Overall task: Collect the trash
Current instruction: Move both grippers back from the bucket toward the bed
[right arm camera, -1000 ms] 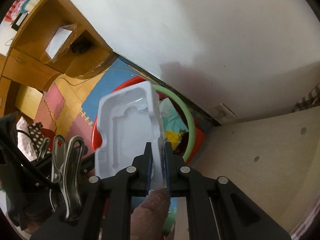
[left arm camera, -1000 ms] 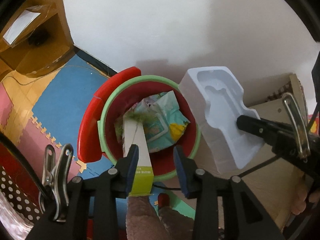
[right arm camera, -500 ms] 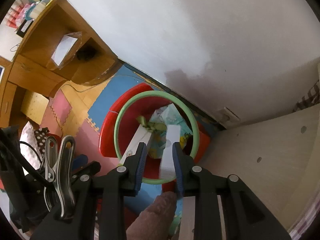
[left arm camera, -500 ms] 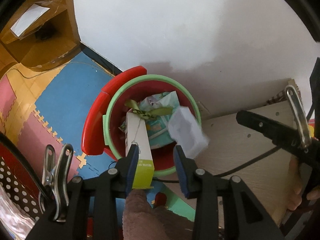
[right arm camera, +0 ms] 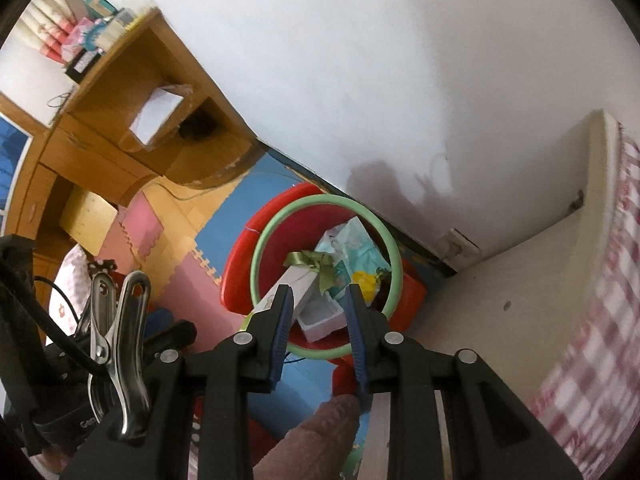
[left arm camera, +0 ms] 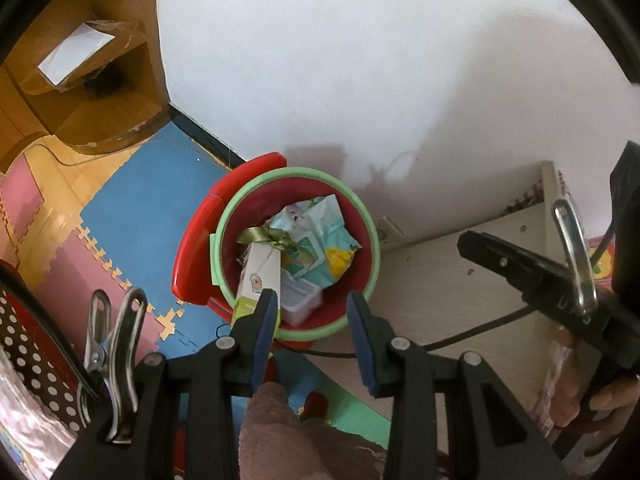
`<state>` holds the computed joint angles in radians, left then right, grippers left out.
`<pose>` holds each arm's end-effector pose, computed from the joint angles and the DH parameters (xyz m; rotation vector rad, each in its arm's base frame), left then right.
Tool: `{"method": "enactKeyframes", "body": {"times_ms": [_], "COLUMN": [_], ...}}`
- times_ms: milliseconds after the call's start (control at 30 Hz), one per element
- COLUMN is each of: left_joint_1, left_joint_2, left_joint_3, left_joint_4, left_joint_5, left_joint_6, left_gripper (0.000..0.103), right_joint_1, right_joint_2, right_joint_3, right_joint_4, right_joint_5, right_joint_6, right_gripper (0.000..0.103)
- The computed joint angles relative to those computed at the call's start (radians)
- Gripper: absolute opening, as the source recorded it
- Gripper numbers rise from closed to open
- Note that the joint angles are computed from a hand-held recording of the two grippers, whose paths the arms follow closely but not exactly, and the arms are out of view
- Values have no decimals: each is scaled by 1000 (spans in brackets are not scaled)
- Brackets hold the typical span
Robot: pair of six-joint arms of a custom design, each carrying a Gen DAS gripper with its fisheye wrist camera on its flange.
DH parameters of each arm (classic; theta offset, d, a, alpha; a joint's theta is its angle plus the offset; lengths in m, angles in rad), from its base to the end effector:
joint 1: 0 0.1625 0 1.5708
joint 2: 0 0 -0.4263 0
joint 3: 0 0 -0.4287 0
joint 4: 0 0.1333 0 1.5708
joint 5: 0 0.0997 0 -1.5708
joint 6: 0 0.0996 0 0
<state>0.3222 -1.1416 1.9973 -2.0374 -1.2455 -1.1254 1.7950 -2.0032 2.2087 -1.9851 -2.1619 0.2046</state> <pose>-0.4362 -0.3197 0.1013 0.2491 2.6445 -0.2081 0.1549 -0.3295 0.4018 -0.0569 -2.5754 0.4304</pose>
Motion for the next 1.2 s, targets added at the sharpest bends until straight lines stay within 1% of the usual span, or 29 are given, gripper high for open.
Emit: {"method": "enactKeyframes", "body": {"times_ms": [100,200,367,567,700,800,933,1100,1133,1200], "left_joint_1": [-32,-71,-149,-254,-316,-357,-407,-463,-474,-492], "left_joint_2": [-11,-22,-49,-71,-81,-78,-64,-71,-72,-73], "left_joint_3": [-8,-14,-31,-91,-121,-152,-216,-261,-268,-275], "left_joint_4": [29,57,130,318,405,462,581,669,680,690], "left_joint_5": [5,11,45,104,108,101,99,100,97,90], "left_joint_6": [-30,-84,-193,-361,-465,-506,-577,-644,-649,-656], "left_gripper": [38,38,38,38,38,38,38,38,38,38], "right_joint_1": [38,91,196,316,395,449,545,667,693,755], "right_joint_2": [-37,-68,-115,-153,-175,-183,-182,-172,-171,-169], "right_joint_3": [3,-1,-17,-42,-56,-66,-85,-115,-122,-145], "right_joint_4": [15,35,76,136,170,202,228,276,292,349], "right_joint_5": [2,-2,-2,-1,6,18,12,-28,-38,-62], "right_joint_6": [-6,-17,-14,-28,-16,-13,42,120,149,233], "right_gripper": [28,28,28,28,28,28,28,28,28,28]}}
